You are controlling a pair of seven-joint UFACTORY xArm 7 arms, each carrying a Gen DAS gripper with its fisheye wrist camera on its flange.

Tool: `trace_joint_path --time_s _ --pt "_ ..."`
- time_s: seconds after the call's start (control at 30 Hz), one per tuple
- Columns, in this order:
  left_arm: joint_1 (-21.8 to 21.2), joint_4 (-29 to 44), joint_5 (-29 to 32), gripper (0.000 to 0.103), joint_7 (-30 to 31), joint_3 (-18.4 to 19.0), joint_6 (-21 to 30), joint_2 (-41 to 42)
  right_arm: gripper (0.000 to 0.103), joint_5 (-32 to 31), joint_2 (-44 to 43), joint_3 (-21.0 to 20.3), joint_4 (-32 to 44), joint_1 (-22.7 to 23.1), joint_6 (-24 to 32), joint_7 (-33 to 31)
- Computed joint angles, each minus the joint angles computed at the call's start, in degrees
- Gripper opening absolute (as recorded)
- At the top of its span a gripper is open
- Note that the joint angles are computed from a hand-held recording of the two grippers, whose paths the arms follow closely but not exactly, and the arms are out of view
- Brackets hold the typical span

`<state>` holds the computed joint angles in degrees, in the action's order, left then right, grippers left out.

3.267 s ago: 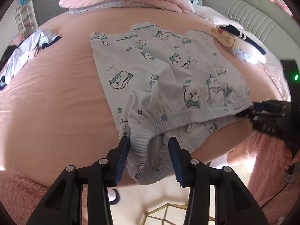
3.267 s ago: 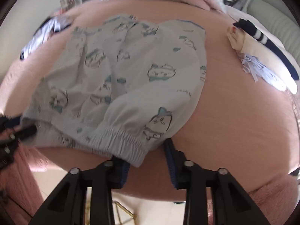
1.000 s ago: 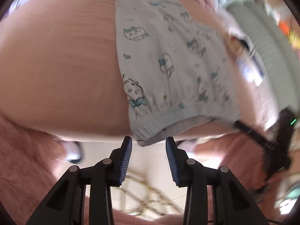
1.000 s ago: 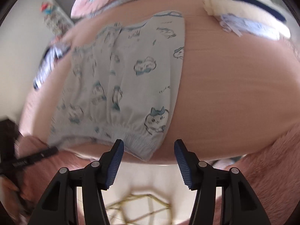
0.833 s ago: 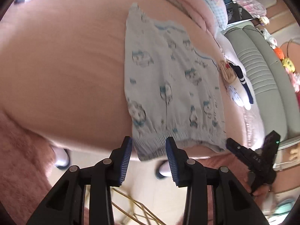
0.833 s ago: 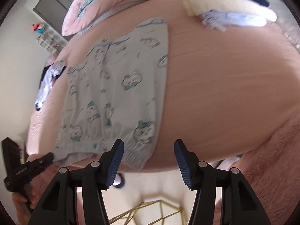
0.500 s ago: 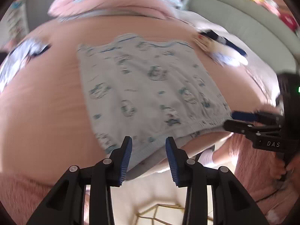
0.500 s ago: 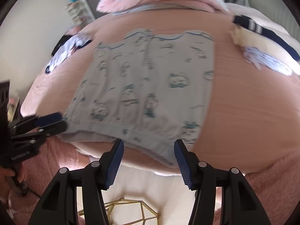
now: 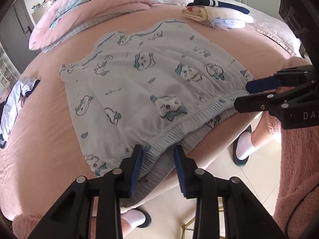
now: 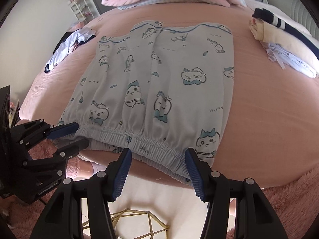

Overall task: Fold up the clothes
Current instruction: 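Release the waistband with both tools and smooth the pants flat, then grasp the elastic edge of the cat-print pants with both tools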

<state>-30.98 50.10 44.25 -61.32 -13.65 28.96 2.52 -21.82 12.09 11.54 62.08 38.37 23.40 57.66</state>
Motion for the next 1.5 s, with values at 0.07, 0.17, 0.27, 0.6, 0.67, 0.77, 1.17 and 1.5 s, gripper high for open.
trace_joint_path --time_s 0.07,0.17,0.27,0.6,0.67,0.77,1.17,1.5 --pt "0.2 0.5 1.0 0.004 -2.2 0.4 -0.6 0.5 0.055 -1.2 0.2 -0.5 0.4 0.6 0.5 1.7" --pt "1.3 -1.2 -0.7 0.003 -3.7 0.9 -5.3 -1.5 0.056 -3.0 0.2 -0.8 0.6 1.2 1.0 3.5" --pt "1.7 -2.3 -2.6 0.003 -2.7 -0.1 -5.4 -4.3 0.056 -5.2 -0.9 -1.1 -0.3 1.6 1.4 6.2" --pt "2.0 -4.6 -22.5 0.006 11.3 -1.4 -5.1 -3.8 0.056 -5.6 0.3 0.1 1.2 0.2 3.7 7.4" --pt "2.1 -5.2 -28.6 0.008 15.4 -1.0 -6.6 -4.5 0.056 -5.6 1.0 0.0 2.3 0.7 5.6 6.7" --pt "3.3 -9.8 -33.4 0.019 13.5 -0.5 -12.7 -8.8 0.056 -6.2 -1.1 -0.5 0.3 0.8 4.0 8.2" --pt "6.0 -18.5 -42.0 0.044 6.0 1.8 -22.3 -13.0 0.055 -2.5 -3.2 0.0 -4.1 -2.4 -0.7 10.9" --pt "11.0 -9.6 -21.5 0.036 -7.8 -3.7 -2.6 -9.4 0.055 -7.1 -2.4 0.0 -0.9 -1.1 8.8 12.9"
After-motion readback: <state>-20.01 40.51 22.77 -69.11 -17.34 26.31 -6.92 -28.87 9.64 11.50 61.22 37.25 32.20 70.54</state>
